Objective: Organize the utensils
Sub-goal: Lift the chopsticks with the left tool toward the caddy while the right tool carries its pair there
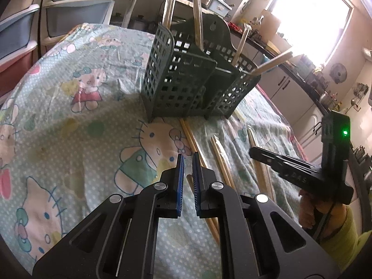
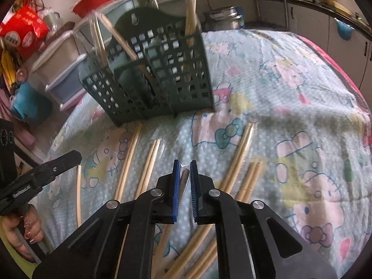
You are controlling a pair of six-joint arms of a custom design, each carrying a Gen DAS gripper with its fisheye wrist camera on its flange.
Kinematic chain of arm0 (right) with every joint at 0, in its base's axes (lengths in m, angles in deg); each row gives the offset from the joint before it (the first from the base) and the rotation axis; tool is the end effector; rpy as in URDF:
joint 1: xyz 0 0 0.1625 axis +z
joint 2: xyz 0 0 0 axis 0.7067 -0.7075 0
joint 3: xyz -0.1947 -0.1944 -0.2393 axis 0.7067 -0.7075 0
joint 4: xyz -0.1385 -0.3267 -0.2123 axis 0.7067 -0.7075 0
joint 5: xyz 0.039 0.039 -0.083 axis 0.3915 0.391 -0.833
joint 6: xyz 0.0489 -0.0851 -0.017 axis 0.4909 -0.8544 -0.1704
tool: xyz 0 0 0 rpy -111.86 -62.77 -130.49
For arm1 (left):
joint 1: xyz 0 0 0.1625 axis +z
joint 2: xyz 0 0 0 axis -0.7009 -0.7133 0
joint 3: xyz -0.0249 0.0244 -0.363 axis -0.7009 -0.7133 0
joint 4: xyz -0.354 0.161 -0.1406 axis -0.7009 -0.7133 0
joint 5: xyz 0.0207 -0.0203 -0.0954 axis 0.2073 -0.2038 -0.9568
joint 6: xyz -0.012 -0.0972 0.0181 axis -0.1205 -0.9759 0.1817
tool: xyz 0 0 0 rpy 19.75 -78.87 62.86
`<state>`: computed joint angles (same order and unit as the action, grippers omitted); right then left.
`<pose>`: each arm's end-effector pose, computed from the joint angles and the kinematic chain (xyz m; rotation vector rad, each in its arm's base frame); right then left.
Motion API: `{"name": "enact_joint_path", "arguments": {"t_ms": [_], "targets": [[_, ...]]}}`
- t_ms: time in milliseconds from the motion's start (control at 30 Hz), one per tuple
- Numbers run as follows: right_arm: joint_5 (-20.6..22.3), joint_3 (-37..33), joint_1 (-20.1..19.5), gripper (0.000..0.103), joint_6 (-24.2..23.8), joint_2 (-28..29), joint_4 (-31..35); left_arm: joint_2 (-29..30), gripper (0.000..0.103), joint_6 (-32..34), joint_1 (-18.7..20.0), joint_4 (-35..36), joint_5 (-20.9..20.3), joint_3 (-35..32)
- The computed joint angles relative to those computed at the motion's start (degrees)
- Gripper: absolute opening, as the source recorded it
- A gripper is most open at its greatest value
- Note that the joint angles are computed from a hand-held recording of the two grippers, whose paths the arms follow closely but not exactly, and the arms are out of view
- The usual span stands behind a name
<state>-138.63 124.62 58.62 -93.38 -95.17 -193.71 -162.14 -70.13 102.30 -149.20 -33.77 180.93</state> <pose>0.2038 -0.4929 0.1115 0.2628 -2.4762 0.9381 -0.1325 -0.5169 0.2206 0.7736 2.7670 -0.6906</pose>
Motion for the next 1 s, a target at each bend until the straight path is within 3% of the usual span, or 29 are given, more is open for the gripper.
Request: {"name": "enact_joint_path", "arguments": {"t_ms": [433, 1000], "targets": [[1.9, 4.1, 3.0, 0.007, -1.4, -3.7, -8.2, -1.2, 0.004, 1.1, -1.9, -2.6, 0.6, 0.5], [1.3, 6.7, 6.3, 0.007, -5.0, -7.1, -18.7, -1.5, 0.004, 4.0, -5.6, -6.0, -0.3, -0.7]]}}
